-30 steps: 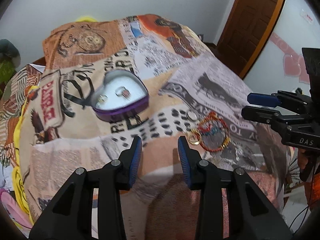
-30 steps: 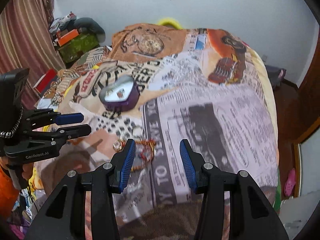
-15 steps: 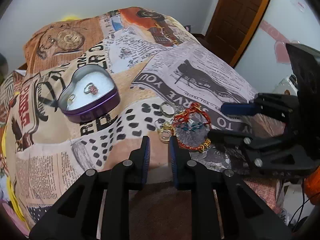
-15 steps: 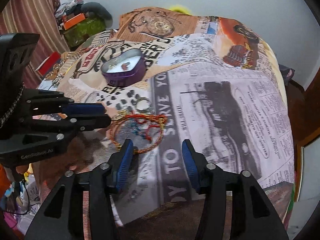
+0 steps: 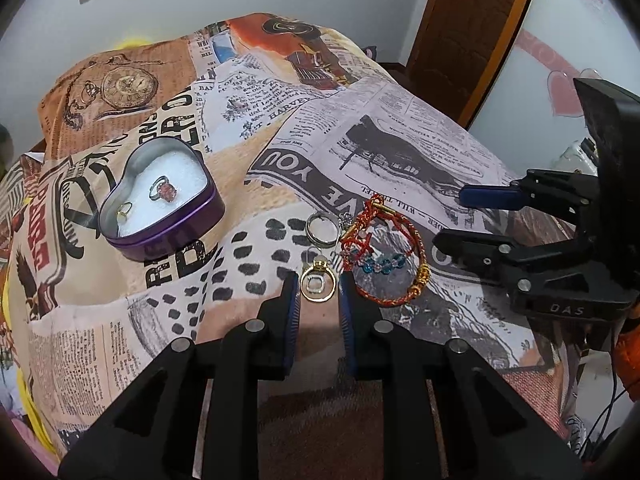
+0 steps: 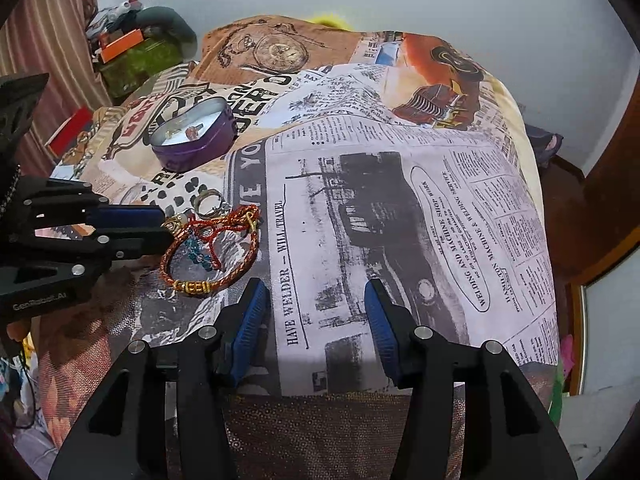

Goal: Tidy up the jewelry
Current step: 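Grasp a gold stone ring with the left tool while the right tool grasps the braided bracelet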

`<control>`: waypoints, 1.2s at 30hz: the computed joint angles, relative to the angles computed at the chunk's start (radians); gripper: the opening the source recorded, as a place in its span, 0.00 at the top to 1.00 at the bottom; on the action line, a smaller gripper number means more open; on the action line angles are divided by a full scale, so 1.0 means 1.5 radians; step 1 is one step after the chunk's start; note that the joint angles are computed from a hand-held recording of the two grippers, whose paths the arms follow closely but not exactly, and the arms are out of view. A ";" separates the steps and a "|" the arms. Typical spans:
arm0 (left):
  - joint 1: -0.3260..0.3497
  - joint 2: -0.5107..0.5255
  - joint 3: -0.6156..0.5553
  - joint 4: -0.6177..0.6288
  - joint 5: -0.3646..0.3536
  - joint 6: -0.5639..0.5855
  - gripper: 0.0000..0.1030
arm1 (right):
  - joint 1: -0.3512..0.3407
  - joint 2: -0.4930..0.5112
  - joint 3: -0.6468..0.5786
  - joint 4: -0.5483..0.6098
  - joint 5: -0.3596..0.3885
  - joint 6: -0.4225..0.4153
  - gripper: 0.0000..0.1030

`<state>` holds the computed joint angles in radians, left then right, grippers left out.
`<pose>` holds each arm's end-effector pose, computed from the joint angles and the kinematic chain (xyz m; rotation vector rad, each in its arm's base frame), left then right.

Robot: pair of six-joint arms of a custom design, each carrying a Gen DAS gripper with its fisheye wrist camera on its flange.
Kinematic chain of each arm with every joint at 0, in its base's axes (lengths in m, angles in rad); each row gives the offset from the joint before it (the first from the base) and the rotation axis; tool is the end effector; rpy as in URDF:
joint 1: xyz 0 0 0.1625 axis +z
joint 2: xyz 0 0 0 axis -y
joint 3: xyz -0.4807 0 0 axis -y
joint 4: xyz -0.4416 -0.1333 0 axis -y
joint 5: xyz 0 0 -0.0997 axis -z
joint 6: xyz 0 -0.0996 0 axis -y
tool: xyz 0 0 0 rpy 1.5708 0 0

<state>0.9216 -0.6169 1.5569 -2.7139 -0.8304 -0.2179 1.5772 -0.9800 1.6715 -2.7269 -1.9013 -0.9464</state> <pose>-0.3028 -0.7306 0.0321 0.4345 2.4416 -0.6332 0.1057 -0.7386 0.2406 1.1094 -2.3752 0.3547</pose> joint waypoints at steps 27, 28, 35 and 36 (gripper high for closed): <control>-0.033 -0.049 0.105 -0.124 0.047 0.005 0.82 | 0.022 0.009 0.012 0.022 0.002 0.008 0.54; -0.034 -0.051 0.109 -0.124 0.048 0.005 0.82 | 0.023 0.012 0.017 -0.007 -0.009 -0.015 0.54; -0.030 -0.053 0.120 -0.119 0.050 -0.017 0.82 | 0.019 0.018 -0.013 0.003 -0.033 -0.011 0.54; -0.029 -0.054 0.122 -0.121 0.048 -0.020 0.82 | 0.018 0.014 -0.022 0.030 -0.025 0.010 0.54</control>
<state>0.8774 -0.6975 1.7395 -2.8961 -0.7586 -0.2485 1.6045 -0.9591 1.6392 -2.6813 -1.9393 -0.9320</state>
